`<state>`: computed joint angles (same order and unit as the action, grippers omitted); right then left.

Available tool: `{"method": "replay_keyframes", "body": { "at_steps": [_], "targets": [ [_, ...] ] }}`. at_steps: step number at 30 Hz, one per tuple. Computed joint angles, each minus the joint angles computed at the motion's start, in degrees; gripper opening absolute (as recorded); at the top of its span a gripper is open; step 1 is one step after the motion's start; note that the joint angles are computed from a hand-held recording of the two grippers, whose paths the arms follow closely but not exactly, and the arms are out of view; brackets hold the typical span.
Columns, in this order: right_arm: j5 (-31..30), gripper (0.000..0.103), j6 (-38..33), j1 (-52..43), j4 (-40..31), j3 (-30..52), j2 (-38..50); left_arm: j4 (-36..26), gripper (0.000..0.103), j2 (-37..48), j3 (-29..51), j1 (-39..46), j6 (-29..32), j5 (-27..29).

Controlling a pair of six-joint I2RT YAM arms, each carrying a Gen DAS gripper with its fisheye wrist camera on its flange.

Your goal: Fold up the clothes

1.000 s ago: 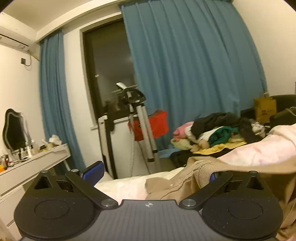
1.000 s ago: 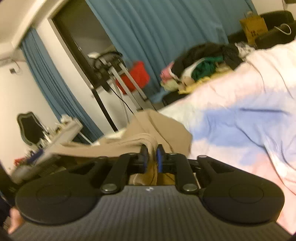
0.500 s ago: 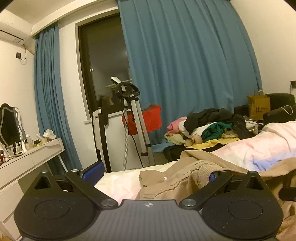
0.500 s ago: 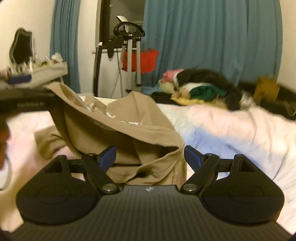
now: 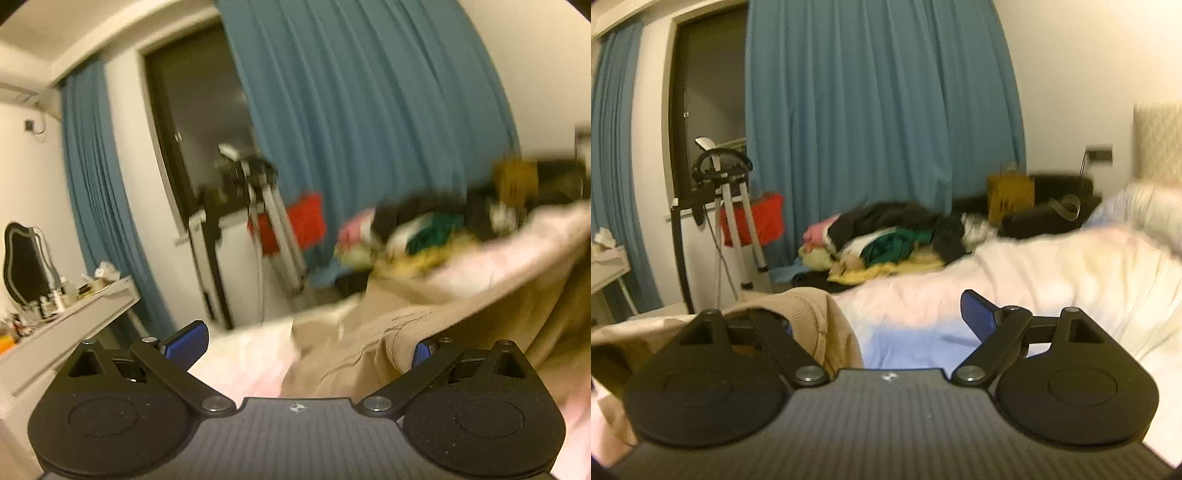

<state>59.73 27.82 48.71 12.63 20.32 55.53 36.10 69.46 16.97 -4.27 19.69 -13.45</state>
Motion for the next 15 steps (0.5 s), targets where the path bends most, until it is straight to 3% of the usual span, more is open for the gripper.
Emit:
{"method": "replay_keyframes", "body": {
  "at_steps": [2, 8, 11, 15],
  "targets": [
    [0.9, 0.084, -1.0, 1.4, 0.0, 0.2, 0.3, -2.5, 0.103, 2.8, 1.1, -1.2, 0.9, -2.2],
    [-2.6, 0.084, -0.8, 3.4, -2.0, 1.2, 0.5, 1.0, 0.103, 7.5, 0.5, -0.5, 0.2, 2.1],
    [-3.5, 0.084, -2.3, 3.5, -1.5, 2.0, 1.9, 3.3, 0.103, 11.4, 1.4, -1.7, 1.8, 1.6],
    [-7.8, 0.084, -1.2, -0.6, -4.3, 1.8, 2.6, 5.2, 0.103, 20.8, 5.1, -3.1, 1.4, -8.4]
  ]
}}
